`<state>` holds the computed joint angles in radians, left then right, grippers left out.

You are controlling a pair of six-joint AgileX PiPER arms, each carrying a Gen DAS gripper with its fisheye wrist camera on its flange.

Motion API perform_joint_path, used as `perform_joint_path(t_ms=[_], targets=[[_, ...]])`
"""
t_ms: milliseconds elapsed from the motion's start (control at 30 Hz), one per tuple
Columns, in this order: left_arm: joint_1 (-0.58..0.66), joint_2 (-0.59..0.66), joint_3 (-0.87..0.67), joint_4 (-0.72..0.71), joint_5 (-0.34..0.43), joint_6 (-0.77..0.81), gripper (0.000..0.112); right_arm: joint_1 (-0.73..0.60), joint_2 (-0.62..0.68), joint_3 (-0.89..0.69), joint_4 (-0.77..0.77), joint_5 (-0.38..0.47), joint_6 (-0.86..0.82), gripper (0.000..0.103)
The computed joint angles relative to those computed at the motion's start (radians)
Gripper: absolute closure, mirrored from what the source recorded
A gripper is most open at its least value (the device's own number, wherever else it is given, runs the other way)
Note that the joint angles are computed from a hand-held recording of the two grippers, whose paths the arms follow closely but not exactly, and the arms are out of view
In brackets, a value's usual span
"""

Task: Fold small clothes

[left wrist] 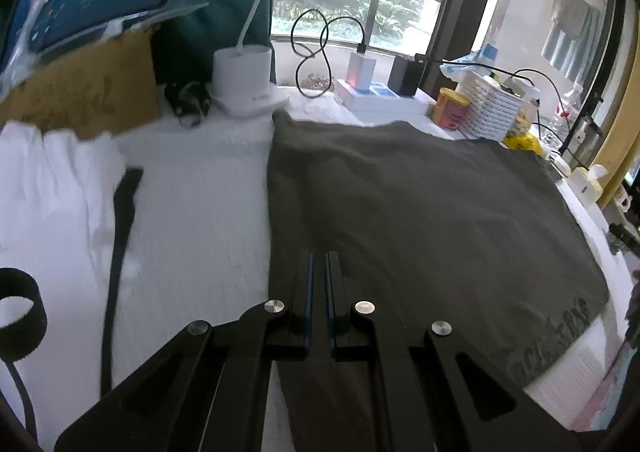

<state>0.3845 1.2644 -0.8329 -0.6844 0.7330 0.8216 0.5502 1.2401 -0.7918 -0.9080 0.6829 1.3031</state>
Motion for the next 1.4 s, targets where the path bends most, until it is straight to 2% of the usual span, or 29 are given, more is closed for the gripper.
perform_joint_path(t_ms=[167,367,467,567,733,833,900,933,1000,1033,1067,1167,1233,1267,1333,1400], targets=[[0.081,-0.086,0.095,-0.041,0.073,0.09,0.108,0.074,-0.081,0.11,0.0,0.034,0.097,0.057],[0.144,-0.164,0.192,-0.05,0.105,0.156,0.108,0.175,-0.152,0.212,0.017,0.056,0.212,0.057],[0.159,-0.169,0.226,-0.033,0.104,0.15,0.108,0.2,-0.16,0.242,0.025,0.026,0.257,0.057],[0.182,-0.198,0.253,-0.048,0.106,0.165,0.108,0.191,-0.151,0.262,0.046,-0.051,0.27,0.057],[0.212,-0.207,0.257,-0.08,0.146,0.211,0.108,0.301,-0.105,0.253,-0.058,0.032,0.442,0.058],[0.242,-0.236,0.273,-0.121,0.169,0.262,0.108,0.329,-0.081,0.249,-0.083,0.016,0.472,0.058],[0.255,-0.264,0.283,-0.154,0.189,0.298,0.107,0.352,-0.054,0.237,-0.098,0.028,0.484,0.063],[0.243,-0.263,0.283,-0.147,0.191,0.297,0.107,0.371,-0.029,0.219,-0.097,0.063,0.474,0.066],[0.167,-0.238,0.286,-0.096,0.135,0.243,0.107,0.374,-0.022,0.213,-0.096,0.081,0.474,0.075],[0.166,-0.232,0.291,-0.103,0.129,0.249,0.105,0.359,-0.037,0.224,-0.097,0.06,0.48,0.079],[0.168,-0.229,0.293,-0.111,0.121,0.246,0.102,0.347,-0.046,0.231,-0.097,0.042,0.479,0.079],[0.15,-0.235,0.28,-0.057,0.081,0.162,0.081,0.335,-0.055,0.237,-0.091,0.02,0.462,0.085],[0.153,-0.283,0.295,-0.043,0.036,0.14,0.061,0.341,-0.049,0.233,-0.094,0.027,0.464,0.085],[0.185,-0.295,0.298,-0.071,0.053,0.176,0.056,0.341,-0.049,0.233,-0.094,0.027,0.464,0.085],[0.222,-0.268,0.29,-0.092,0.105,0.211,0.036,0.338,-0.052,0.236,-0.097,0.022,0.465,0.085],[0.216,-0.235,0.297,-0.087,0.12,0.217,0.035,0.335,-0.052,0.237,-0.096,0.019,0.462,0.085]])
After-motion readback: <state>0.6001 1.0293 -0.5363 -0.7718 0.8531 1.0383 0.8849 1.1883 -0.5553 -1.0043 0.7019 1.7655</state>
